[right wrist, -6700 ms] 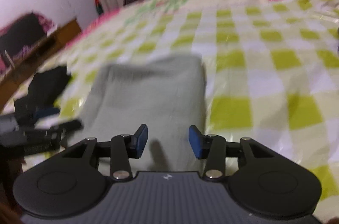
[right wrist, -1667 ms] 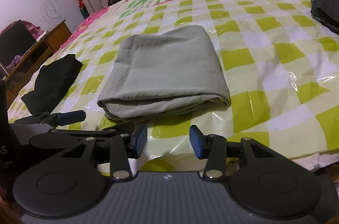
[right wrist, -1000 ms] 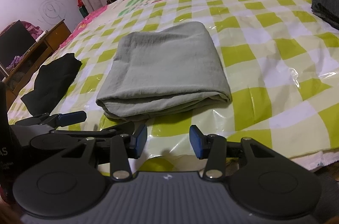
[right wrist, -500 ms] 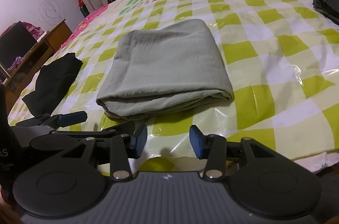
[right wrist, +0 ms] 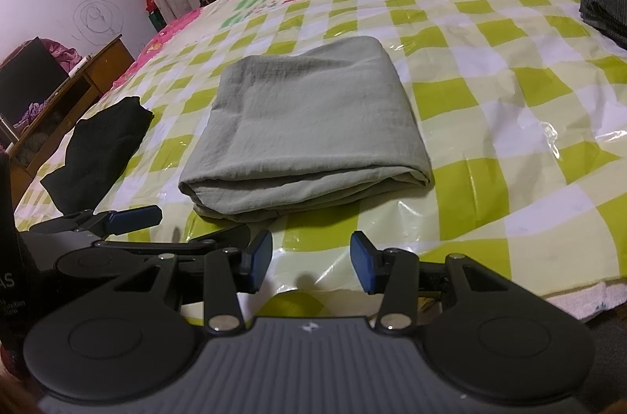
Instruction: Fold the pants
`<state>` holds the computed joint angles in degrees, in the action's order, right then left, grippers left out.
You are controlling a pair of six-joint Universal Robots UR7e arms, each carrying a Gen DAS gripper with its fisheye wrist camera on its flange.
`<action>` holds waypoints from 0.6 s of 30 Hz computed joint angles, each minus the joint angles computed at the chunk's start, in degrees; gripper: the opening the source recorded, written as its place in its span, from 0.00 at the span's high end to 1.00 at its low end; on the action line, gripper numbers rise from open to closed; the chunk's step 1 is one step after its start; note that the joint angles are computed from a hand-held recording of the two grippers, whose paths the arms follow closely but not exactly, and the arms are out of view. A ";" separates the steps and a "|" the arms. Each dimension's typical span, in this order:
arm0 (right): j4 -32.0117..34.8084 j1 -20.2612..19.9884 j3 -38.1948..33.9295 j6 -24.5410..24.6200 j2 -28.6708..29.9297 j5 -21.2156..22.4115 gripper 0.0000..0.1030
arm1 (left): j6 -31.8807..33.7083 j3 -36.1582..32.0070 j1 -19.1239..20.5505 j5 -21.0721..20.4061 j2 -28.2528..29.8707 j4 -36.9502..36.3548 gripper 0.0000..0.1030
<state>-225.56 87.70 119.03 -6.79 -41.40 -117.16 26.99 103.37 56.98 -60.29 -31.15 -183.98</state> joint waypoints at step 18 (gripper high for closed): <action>-0.28 -0.04 0.09 -0.33 0.01 0.29 0.56 | 0.34 0.38 -0.07 -0.05 -0.22 -0.70 0.00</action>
